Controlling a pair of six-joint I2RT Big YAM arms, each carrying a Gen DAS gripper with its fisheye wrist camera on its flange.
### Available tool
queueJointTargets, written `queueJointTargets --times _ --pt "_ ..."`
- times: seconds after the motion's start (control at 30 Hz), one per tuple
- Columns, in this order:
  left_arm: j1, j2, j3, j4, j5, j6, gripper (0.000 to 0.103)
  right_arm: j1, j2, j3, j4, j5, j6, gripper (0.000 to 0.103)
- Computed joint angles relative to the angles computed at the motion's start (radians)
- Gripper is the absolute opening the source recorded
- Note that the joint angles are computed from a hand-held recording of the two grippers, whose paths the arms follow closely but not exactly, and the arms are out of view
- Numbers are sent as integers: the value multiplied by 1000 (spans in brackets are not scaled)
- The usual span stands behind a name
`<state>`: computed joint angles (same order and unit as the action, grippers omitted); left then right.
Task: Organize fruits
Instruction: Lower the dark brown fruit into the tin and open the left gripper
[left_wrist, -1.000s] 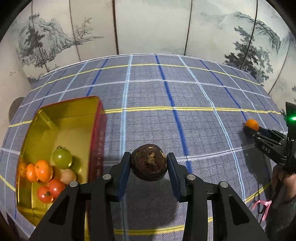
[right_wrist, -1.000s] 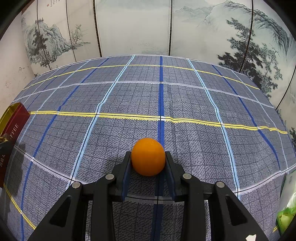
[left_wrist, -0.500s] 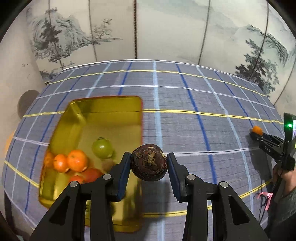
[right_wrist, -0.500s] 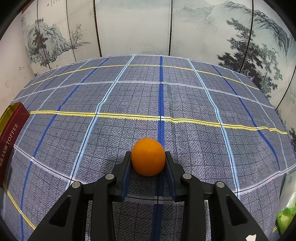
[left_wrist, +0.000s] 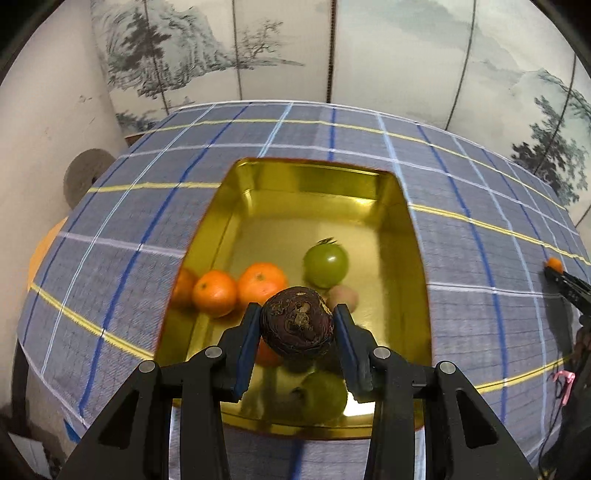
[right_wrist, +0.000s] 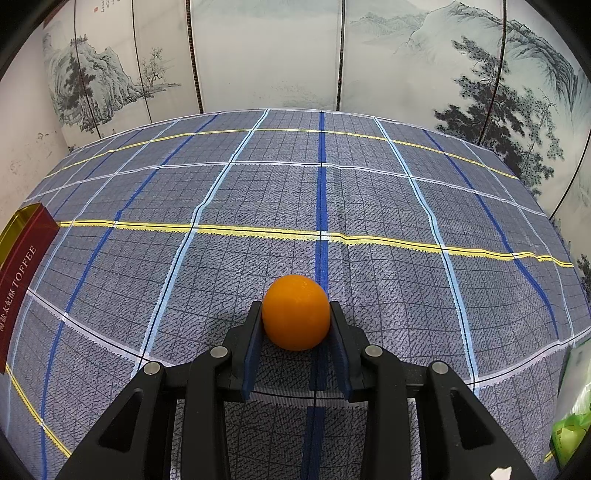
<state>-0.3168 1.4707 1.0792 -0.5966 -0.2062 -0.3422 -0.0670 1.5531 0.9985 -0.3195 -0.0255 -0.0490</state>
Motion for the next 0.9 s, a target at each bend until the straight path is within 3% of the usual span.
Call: queueJointTargets --times 0.5,0.9 --pt "22 21 -14 5 13 1 41 0 0 0 0 1 -1 32" --pt "17 28 -15 10 -23 26 41 1 0 -1 0 2 -1 32"
